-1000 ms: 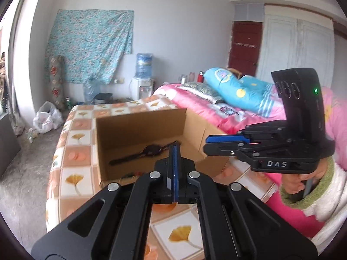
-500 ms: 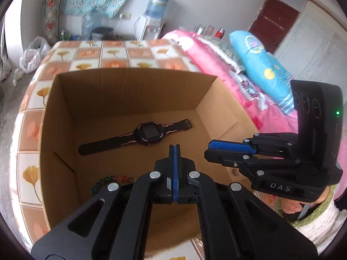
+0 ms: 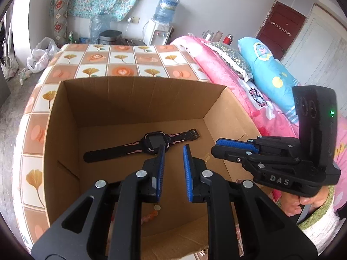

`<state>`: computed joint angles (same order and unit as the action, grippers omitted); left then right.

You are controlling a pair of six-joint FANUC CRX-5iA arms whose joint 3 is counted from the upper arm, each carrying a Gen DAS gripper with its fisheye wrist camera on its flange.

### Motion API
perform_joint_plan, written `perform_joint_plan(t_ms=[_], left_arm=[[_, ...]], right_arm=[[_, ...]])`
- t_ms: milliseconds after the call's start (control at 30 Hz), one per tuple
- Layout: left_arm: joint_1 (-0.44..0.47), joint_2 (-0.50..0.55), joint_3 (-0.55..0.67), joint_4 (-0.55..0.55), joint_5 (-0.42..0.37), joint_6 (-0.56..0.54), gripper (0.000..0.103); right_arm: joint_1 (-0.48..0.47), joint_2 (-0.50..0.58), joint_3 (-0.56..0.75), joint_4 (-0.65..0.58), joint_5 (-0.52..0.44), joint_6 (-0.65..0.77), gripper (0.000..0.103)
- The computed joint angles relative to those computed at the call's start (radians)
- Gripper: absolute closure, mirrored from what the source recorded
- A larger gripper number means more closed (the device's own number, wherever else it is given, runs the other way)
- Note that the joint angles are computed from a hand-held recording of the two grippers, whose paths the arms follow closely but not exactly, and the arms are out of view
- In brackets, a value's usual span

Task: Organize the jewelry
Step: 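Carry the gold ring with the right tool over the box and release, then move the right tool back to the gold charms beside the pink bracelet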

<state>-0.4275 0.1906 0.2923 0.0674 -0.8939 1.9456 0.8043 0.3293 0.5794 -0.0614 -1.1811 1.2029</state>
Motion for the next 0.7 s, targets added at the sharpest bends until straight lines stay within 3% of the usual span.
perform_joint_plan(t_ms=[167,367,567,700], left_arm=[[-0.019,-0.058,-0.032,-0.039,0.021,0.023,0.083],[-0.052,-0.172,-0.11,-0.1,0.048,0.048,0.082],[-0.138,-0.317,-0.239,-0.22,0.101,0.122,0.078],[-0.187,-0.384,-0.348,-0.228,0.162,0.147,0.074]], right_arm=[[0.001,-0.01,-0.013,0.027,0.021,-0.042,0.076],[0.026,-0.111,-0.125,0.068,0.111,-0.104,0.075],[0.094,-0.34,-0.383,0.124,0.29,-0.207,0.075],[0.163,-0.501,-0.589,0.168,0.412,-0.309,0.075]])
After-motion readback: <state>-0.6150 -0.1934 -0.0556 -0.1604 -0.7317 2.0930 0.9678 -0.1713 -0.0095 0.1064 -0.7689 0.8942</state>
